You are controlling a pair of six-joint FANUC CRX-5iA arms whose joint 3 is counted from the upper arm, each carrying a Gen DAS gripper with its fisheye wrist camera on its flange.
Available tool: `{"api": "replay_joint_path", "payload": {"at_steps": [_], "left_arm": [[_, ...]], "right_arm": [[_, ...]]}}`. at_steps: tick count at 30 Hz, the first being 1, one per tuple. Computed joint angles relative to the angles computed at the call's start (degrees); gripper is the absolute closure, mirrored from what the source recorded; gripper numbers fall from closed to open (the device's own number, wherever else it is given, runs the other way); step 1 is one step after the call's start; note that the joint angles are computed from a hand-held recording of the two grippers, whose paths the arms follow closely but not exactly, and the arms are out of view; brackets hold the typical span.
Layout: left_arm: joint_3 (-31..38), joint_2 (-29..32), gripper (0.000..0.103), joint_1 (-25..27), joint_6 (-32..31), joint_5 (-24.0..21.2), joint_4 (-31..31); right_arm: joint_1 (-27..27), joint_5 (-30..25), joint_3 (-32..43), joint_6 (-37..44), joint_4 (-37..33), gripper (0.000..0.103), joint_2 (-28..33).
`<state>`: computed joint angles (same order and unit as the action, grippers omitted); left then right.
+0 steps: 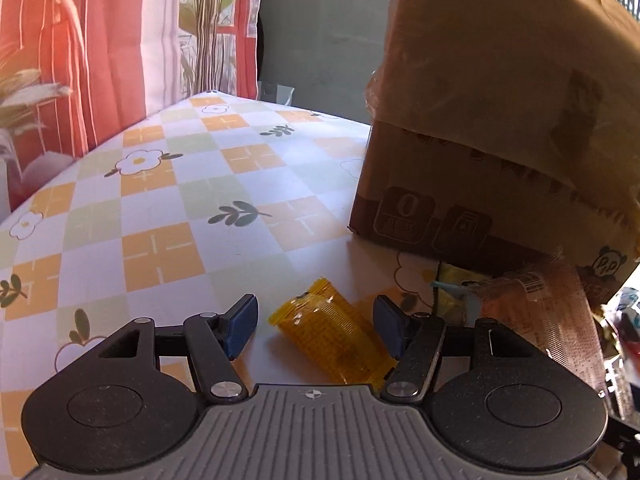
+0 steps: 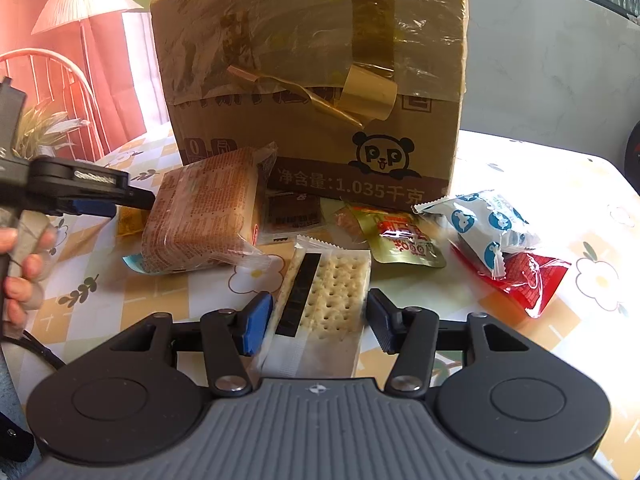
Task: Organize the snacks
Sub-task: 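Lower the left gripper over the small orange candy packet while the right approaches the white cracker pack, then close the left gripper on the orange candy packet while the right closes on the white cracker pack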
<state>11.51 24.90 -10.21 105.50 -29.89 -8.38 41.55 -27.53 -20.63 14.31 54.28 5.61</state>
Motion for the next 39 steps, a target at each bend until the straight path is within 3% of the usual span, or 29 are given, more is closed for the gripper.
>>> {"api": "replay_joint_path", "payload": {"at_steps": [4,9,12,20,24,31,35,39], "left_arm": [[-0.66,-0.74,0.039,-0.02,-1.96,-0.5,0.34],[-4.68,-2.94,0.058,1.42,-6.07,1.61,4.86],[-7.24,-3.49,0.059,2.47,-10.19,4.03,9.88],[-6.57,-3.1,0.057,1.7,-10.94,4.57,6.56],[-3.52,-2.0,0.055,0.8,-8.91,1.93,1.91],[0.23,0.24,0.054,1.21,-12.64,-1.51,3.98],[-1.11,-0.18,0.068,1.36,-15.9,0.18,5.69],[-4.35,-1.74,0.07,2.08,-18.7,1.55,10.43]], "right_arm": [[-0.19,0.67,-0.38,-0.7,0.15,0.048,-0.3],[-0.25,0.99,-0.58,-1.32,0.31,0.048,-0.45],[-0.26,1.06,-0.62,-1.46,0.37,0.048,-0.47],[-0.14,0.89,-0.59,-1.71,0.44,0.048,-0.48],[-0.19,0.91,-0.56,-1.62,0.42,0.048,-0.45],[-0.16,0.86,-0.55,-1.61,0.51,0.048,-0.41],[-0.37,1.45,-0.85,-2.17,0.67,0.048,-0.61],[-0.37,1.49,-0.82,-2.3,0.75,0.048,-0.57]]}}
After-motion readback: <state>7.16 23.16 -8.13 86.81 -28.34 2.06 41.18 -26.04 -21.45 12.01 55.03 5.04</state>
